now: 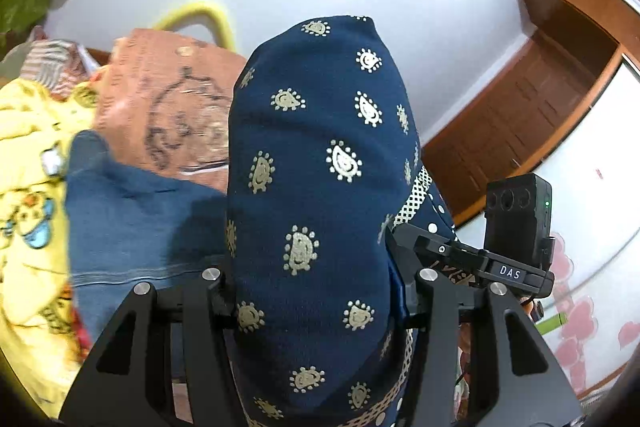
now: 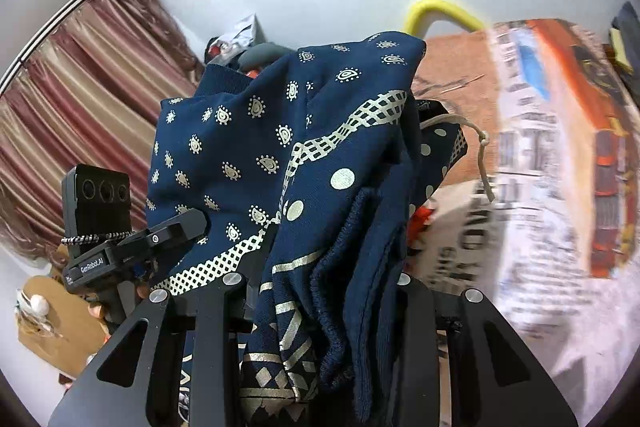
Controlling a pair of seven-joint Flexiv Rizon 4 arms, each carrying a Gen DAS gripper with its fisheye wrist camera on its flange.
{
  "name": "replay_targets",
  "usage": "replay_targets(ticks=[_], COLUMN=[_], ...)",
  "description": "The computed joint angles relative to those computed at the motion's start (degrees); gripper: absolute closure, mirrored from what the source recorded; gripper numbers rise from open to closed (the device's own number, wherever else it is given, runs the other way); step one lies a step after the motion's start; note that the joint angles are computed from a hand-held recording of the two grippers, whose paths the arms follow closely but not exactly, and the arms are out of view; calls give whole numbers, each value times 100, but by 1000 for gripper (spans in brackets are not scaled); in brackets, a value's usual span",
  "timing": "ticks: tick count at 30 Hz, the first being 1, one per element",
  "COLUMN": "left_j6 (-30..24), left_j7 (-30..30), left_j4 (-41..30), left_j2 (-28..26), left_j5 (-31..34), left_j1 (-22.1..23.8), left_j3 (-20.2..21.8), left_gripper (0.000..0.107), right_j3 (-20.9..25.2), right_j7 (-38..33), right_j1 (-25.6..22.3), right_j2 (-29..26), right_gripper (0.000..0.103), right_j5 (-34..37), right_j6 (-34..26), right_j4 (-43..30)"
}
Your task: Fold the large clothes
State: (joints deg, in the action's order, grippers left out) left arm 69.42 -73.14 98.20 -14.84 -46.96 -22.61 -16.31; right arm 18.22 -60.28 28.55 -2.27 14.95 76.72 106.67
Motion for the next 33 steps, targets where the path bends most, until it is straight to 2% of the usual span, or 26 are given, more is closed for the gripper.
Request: replay_targets(ticks=[3,7,12,13,14,16,17,18,20,24,27,30,33], left_j6=[-13,-20,-411,-417,-374,-426,-510,-571,-538,-62,379,633,753], left_j7=[158,690,572,772,1290,2130,2374,2396,2207,1244,254,-656,-1146], left_j4=[228,550,605,674,767,870,879,884,888,958,1127,1220,1380], left_j2=[-7,-120,-657,-786,-824,-814,-800,-788,-744,-578,-321,-110,178], left_j5=[-253,-913,-1161,-1520,-2225,-3428,-3735,-3693,-3308,-1913,-364,1140,2199], left_j1=[162,403,661,774,921,1030,981,935,769,464,220,-85,-284], left_j3=[49,28,91,-31,-268,-489,-439,-363,-141,339,753,1209,1415], left_gripper=[55,54,52,51,51,49,49,48,44,37,37,37,37], right_j3=[40,165,153,182,265,506,584,502,128,-594,-967,-1167,-1097], right_j7=[-158,-377,-235,-226,-276,-491,-609,-585,-231,912,1777,2543,2977], right_j1=[63,-43,-26,-68,-157,-395,-481,-435,-110,580,819,924,890], right_j2=[-385,-1026,-1836,-1921,-2022,-2120,-2115,-2046,-1820,-1326,-1107,-1031,-1050], right_gripper=[72,72,72,70,68,67,65,64,56,56,56,55,44], right_j5=[154,357,39,56,177,533,626,480,-162,-2033,-3424,-4553,-5087], right_j6=[-91,-369,-905,-921,-886,-772,-771,-876,-1014,-1025,-938,-775,-800], right_j4=[-287,-790,-1241,-1255,-1300,-1362,-1371,-1335,-1111,-473,-121,74,99])
